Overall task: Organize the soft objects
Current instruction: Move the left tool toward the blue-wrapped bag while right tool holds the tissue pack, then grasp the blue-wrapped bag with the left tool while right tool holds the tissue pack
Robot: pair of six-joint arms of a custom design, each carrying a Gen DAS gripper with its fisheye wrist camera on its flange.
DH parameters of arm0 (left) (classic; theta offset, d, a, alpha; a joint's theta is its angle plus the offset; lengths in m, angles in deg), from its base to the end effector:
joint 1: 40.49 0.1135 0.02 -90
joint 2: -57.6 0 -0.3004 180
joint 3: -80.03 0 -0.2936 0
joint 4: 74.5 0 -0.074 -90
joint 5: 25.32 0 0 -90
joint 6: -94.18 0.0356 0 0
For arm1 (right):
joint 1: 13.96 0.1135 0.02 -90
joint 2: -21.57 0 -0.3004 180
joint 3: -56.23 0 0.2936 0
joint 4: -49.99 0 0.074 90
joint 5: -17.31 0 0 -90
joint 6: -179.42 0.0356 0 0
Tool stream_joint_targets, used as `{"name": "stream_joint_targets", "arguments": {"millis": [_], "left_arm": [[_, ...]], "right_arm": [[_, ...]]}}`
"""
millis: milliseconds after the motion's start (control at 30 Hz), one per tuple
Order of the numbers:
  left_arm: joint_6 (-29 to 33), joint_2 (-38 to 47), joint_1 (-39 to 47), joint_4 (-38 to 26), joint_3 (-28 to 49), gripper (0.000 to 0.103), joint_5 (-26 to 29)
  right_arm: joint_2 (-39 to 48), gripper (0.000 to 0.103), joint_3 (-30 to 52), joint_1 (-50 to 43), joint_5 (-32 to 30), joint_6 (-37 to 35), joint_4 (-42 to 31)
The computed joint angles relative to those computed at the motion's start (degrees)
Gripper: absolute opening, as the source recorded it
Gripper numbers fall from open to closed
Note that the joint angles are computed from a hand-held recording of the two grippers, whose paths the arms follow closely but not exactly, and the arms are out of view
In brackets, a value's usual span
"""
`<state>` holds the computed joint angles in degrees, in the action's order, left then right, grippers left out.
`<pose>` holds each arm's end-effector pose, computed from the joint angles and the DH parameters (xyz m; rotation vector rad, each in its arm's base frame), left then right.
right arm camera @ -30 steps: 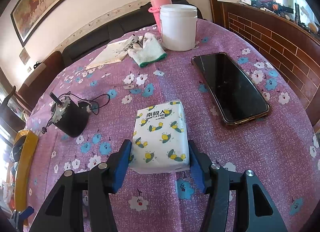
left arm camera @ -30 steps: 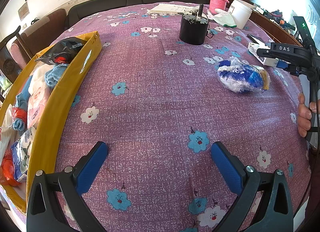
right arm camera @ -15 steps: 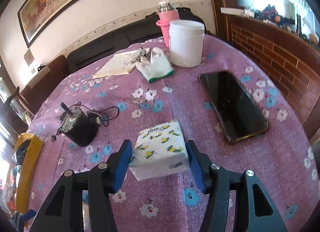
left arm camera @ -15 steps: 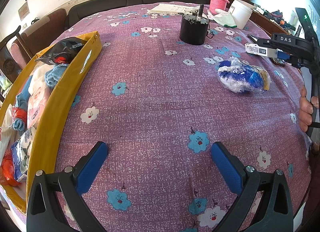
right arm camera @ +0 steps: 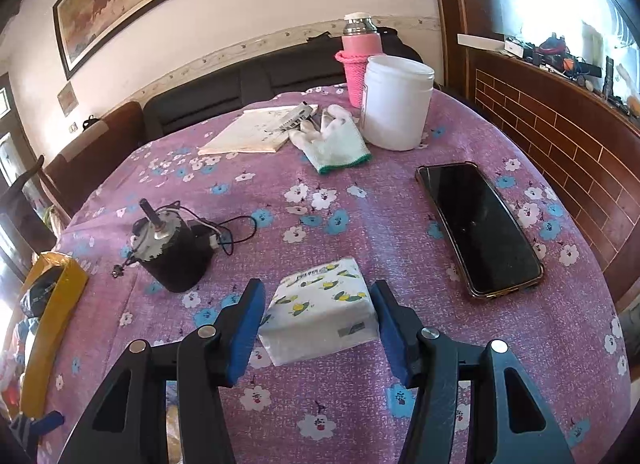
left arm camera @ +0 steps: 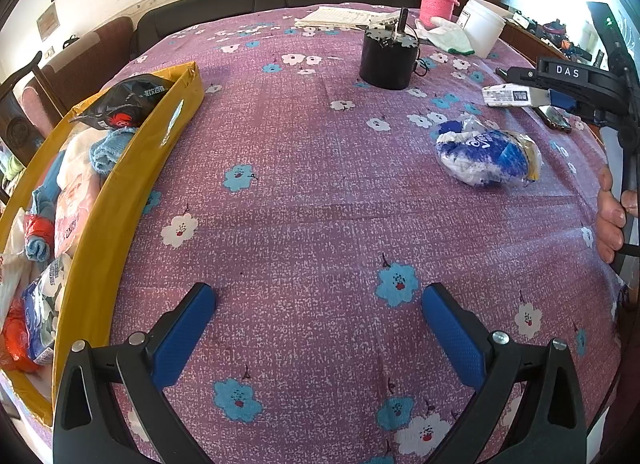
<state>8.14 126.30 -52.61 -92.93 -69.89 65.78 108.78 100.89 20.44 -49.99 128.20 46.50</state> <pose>0.1953 -0.0426 0.1182 0.3664 2.5419 -0.0786 0.2519 0.1558 0.1381 0.2737 2.2876 0.1824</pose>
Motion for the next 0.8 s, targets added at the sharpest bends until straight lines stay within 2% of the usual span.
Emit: {"name": "stream_joint_targets", "arguments": {"millis": [100,133,200,233,400,500,567,633,700,800], "left_arm": [[0.74,-0.06,1.87,-3.53,1.67,0.101,2.75],[0.52,-1.15,4.15,-6.3,2.76,0.092,7.36],[0.13,-1.38,7.55,-10.76,5.77,0.09,15.67],[-0.51,-1.08,7.08,-11.81,7.1,0.09,16.64],[-5.74,7.24,-4.24,-7.36,12.82,0.091,10.47],[-8.18,11.24,-6.55,-3.49,15.52,0.091,17.71],[-5.01,13.99,-10.07,-0.71,17.45,0.096,15.5],[0.1,17.28,-13.48,1.79,19.2,0.096,8.71],[3.61,20.6,-13.72,1.2,21.35,0.096,8.57],[5.44,26.05,-14.42,-1.44,25.14,0.097,9.27]], "right_arm": [[0.34,0.058,-0.19,-0.68,-0.58,0.8,-0.18],[0.47,0.058,-0.35,-1.34,-1.36,1.36,-0.32],[-0.03,0.058,-1.41,-3.3,-4.69,2.46,0.76],[-0.54,0.058,-2.21,-4.22,-6.27,3.07,1.73],[-2.25,0.058,-4.92,-6.87,-10.83,5.77,4.5],[-3.45,0.058,-6.56,-8.04,-11.9,7.28,6.4],[-2.98,0.058,-6.56,-8.72,-13.14,7.55,7.01],[-1.89,0.058,-6.01,-9.24,-14.3,7.75,6.78],[-0.67,0.058,-5.79,-10.17,-16.31,8.22,7.13],[0.05,0.058,-5.62,-11.04,-18.08,8.61,7.31]]}}
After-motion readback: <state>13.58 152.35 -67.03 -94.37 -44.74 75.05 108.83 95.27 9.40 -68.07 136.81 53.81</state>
